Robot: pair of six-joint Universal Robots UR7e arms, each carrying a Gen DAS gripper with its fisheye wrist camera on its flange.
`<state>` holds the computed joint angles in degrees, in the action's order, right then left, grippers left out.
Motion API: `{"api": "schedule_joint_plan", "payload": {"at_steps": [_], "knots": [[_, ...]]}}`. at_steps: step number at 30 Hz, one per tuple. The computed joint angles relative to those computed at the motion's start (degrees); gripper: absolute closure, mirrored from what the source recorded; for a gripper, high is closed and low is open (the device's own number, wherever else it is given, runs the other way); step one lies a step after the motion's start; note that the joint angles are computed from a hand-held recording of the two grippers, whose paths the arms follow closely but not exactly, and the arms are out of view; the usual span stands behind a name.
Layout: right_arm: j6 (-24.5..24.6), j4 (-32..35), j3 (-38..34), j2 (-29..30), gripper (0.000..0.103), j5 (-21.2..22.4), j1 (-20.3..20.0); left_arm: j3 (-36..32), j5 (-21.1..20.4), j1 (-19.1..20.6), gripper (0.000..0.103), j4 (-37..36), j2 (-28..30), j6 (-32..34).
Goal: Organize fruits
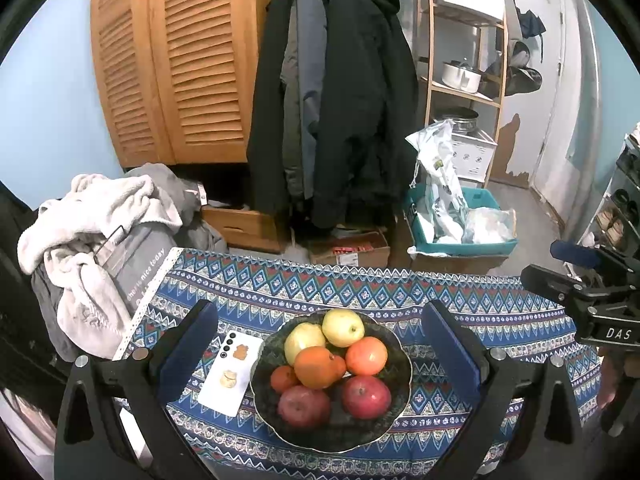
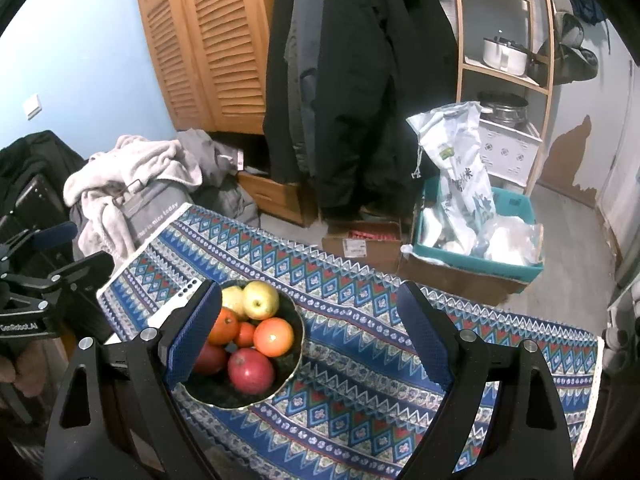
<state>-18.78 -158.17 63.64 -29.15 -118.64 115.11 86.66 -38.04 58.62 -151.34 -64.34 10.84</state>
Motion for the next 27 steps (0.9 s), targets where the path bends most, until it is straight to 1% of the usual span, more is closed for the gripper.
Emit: {"api": "schedule_joint_plan", "payload": {"at_steps": [12, 18, 27], "knots": [[-0.4, -0.4, 0.0, 0.0, 0.015, 0.1, -0.1, 0.3, 0.6, -0.1, 0.000, 0.3, 0.1, 0.3], [-0.7, -0.9, 0.0, 0.1, 0.015, 0.0, -0.1, -0.2, 1.4, 0.0, 0.000, 1.2, 0.3, -1.1], [-0.7, -1.1, 0.3, 0.0, 0.015, -0.1, -0.1, 0.2, 2.4, -0.2, 0.000, 0.5, 0.3, -0.3]]}}
